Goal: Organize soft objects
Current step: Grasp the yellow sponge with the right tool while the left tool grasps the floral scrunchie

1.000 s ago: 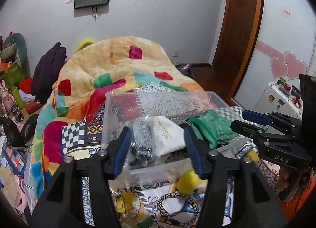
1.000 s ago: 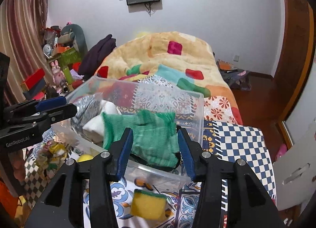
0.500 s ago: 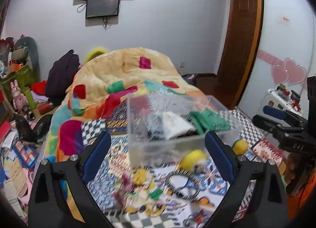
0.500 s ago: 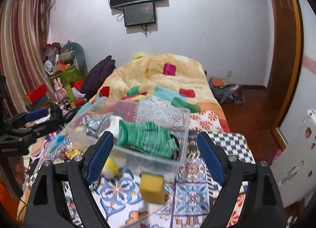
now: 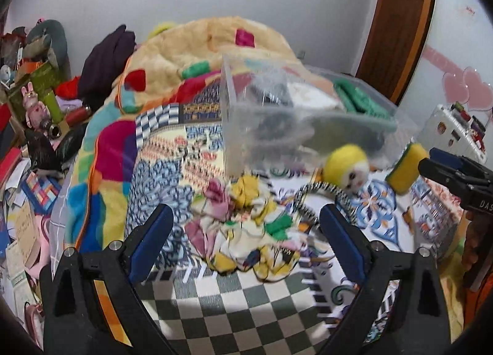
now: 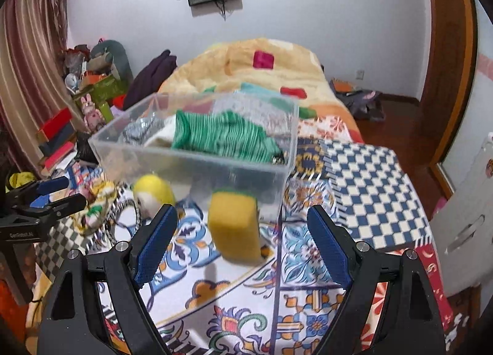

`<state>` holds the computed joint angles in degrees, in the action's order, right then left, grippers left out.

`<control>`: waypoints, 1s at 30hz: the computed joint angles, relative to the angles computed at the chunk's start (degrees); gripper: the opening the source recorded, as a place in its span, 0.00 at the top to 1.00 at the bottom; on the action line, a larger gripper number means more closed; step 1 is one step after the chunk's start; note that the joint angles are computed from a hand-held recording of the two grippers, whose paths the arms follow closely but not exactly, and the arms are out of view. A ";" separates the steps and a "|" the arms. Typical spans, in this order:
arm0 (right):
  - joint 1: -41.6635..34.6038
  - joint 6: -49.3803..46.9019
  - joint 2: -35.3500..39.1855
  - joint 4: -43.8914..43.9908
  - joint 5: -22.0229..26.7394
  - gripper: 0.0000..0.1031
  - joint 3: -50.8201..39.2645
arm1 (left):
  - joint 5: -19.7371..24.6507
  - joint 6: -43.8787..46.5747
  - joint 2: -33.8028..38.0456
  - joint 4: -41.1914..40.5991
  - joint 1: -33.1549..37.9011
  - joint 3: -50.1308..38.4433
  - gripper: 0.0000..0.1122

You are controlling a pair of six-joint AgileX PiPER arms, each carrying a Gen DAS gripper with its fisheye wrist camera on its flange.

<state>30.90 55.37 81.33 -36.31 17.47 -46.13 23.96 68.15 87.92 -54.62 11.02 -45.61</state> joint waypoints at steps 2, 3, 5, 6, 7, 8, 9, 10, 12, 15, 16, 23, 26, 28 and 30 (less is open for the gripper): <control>-0.12 -0.84 0.65 1.22 -0.46 0.20 -0.02 | -0.86 -0.83 0.42 0.76 -0.66 0.42 0.14; -0.14 -1.59 1.01 2.01 -0.48 0.26 -0.18 | -0.74 -0.58 0.68 0.59 -0.62 0.43 0.14; -0.16 -3.97 1.49 4.35 -0.54 0.38 -0.39 | -0.52 -0.49 0.96 0.40 -0.72 0.56 0.16; -0.24 -5.70 1.82 6.14 -0.61 0.45 -0.52 | -0.38 -0.73 1.11 0.65 -0.85 0.53 0.18; -0.41 -7.11 2.07 7.57 -0.81 0.48 -0.53 | -0.06 -1.13 1.60 1.31 -0.85 0.11 0.23; -0.41 -7.84 2.23 8.40 -0.86 0.56 -0.58 | -0.01 -1.89 1.96 2.24 -1.04 -0.10 0.27; -0.59 -9.61 2.43 10.11 -1.01 0.64 -0.60 | -0.35 -1.74 2.03 2.16 -1.19 0.06 0.29; -0.50 -10.08 2.60 10.59 -0.94 0.68 -0.72 | -1.05 -0.75 1.82 1.16 -1.33 0.50 0.30; 0.20 -6.81 2.23 7.19 -0.53 0.70 -0.52 | -0.96 0.47 1.88 -0.06 -1.07 0.63 0.37; 1.77 -1.17 1.17 1.01 0.10 0.70 -0.24 | -0.68 1.74 1.60 -0.81 -0.79 0.83 0.56; 2.04 -0.26 0.91 -0.06 0.24 0.70 -0.22 | -0.42 1.86 1.53 -0.72 -0.65 0.79 0.60; 2.76 2.25 -1.23 -3.05 0.57 0.70 -0.09 | 0.74 6.61 -1.57 -4.16 0.57 2.49 0.80; 3.12 4.07 -2.26 -5.00 0.97 0.70 -0.25 | 1.35 9.51 -3.86 -6.41 1.12 3.29 0.87; 3.11 3.97 -2.76 -5.17 0.91 0.70 -0.65 | 2.66 9.95 -5.10 -6.81 1.65 3.16 0.94; 3.15 4.00 -3.16 -5.64 0.92 0.70 -1.12 | 4.16 9.88 -6.42 -7.23 2.23 2.87 0.94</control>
<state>34.05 59.37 78.17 -41.95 18.38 -47.24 28.12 78.03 81.50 -61.85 13.26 -42.74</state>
